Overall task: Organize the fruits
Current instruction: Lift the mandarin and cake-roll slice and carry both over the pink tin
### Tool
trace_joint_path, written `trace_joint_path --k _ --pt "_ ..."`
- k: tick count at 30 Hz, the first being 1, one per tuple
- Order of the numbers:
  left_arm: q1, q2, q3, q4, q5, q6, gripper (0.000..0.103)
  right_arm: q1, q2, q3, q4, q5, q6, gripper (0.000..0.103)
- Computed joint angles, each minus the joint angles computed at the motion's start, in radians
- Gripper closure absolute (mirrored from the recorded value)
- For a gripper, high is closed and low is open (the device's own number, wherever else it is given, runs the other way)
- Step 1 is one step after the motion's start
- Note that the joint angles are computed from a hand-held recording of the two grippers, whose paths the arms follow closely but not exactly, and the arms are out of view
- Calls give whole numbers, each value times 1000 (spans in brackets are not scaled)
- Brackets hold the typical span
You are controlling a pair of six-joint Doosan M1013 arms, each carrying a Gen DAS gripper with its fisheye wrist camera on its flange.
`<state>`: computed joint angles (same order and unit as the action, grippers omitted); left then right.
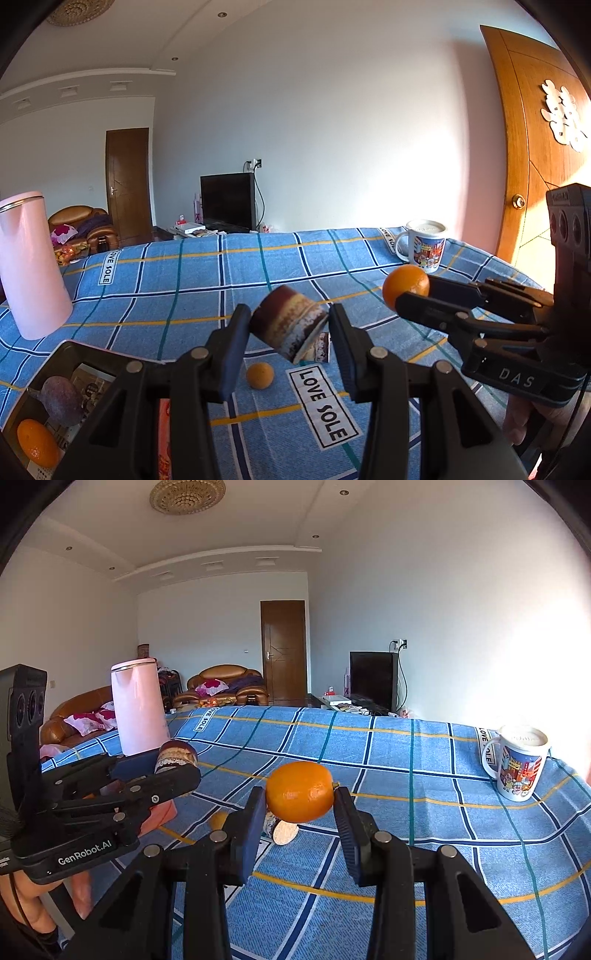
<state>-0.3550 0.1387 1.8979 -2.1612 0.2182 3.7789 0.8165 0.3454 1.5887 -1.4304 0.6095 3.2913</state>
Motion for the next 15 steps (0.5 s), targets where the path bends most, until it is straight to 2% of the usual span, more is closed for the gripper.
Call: trace_joint_path --k 10,13,15 --pt "61 -36 27 198 13 -247 57 6 40 -68 89 -74 -117 63" --pt "90 -50 31 273 7 -345 57 9 57 -101 133 -106 -176 63" --pt "110 -55 27 388 -7 -478 57 11 71 -129 183 -130 -239 63"
